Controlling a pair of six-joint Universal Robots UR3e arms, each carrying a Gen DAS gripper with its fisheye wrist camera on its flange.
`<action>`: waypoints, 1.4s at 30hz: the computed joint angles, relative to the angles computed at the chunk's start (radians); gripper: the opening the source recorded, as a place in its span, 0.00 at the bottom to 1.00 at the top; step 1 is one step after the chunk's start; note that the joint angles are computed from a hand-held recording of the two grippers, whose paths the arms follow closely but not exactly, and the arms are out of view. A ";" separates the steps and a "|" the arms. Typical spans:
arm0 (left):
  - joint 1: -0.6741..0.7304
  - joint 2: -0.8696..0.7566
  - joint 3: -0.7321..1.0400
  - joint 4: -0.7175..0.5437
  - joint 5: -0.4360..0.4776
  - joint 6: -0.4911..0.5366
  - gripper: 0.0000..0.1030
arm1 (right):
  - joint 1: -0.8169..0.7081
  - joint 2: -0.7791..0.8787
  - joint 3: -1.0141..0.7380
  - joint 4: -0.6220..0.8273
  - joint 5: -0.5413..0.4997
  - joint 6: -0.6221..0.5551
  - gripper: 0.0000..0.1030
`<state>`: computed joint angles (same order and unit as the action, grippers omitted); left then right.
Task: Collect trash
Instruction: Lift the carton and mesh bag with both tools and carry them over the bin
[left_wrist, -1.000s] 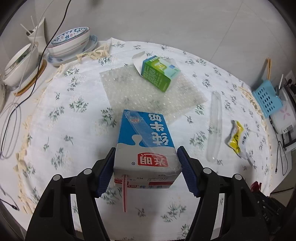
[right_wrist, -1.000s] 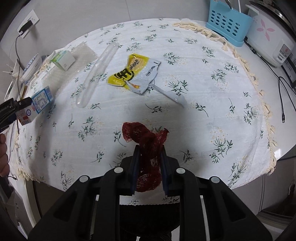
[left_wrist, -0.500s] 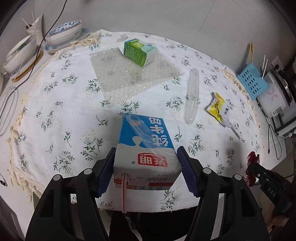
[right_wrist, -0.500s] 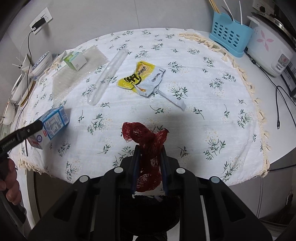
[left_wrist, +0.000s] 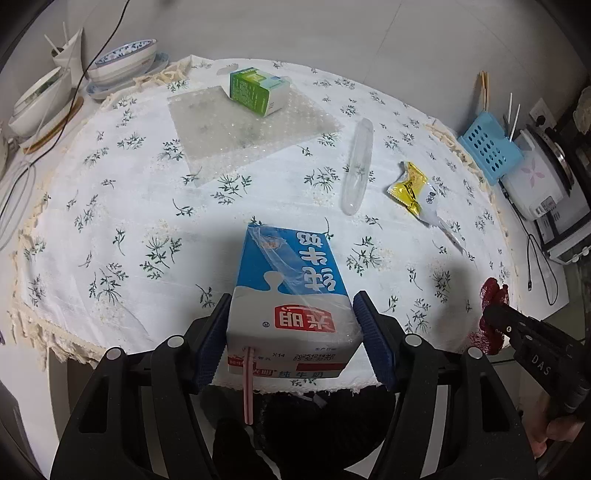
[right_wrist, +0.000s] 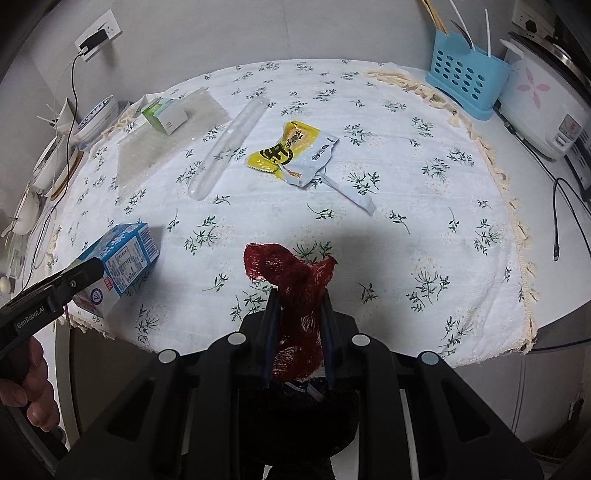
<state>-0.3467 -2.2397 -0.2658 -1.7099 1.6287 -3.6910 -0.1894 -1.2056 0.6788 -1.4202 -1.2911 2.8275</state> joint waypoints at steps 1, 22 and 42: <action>-0.005 0.002 -0.006 0.003 -0.001 -0.006 0.62 | -0.002 -0.006 0.007 0.001 0.004 -0.004 0.19; -0.133 0.177 -0.356 0.157 0.055 -0.096 0.62 | -0.098 -0.217 0.272 -0.025 0.057 -0.122 0.19; -0.293 0.343 -0.752 0.309 0.071 -0.230 0.61 | -0.235 -0.532 0.730 -0.031 0.071 -0.330 0.19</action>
<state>-0.6394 -1.8963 -1.0177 -1.4012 1.7000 -3.9214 -0.4239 -1.7373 1.4092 -1.4507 -1.2204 2.4976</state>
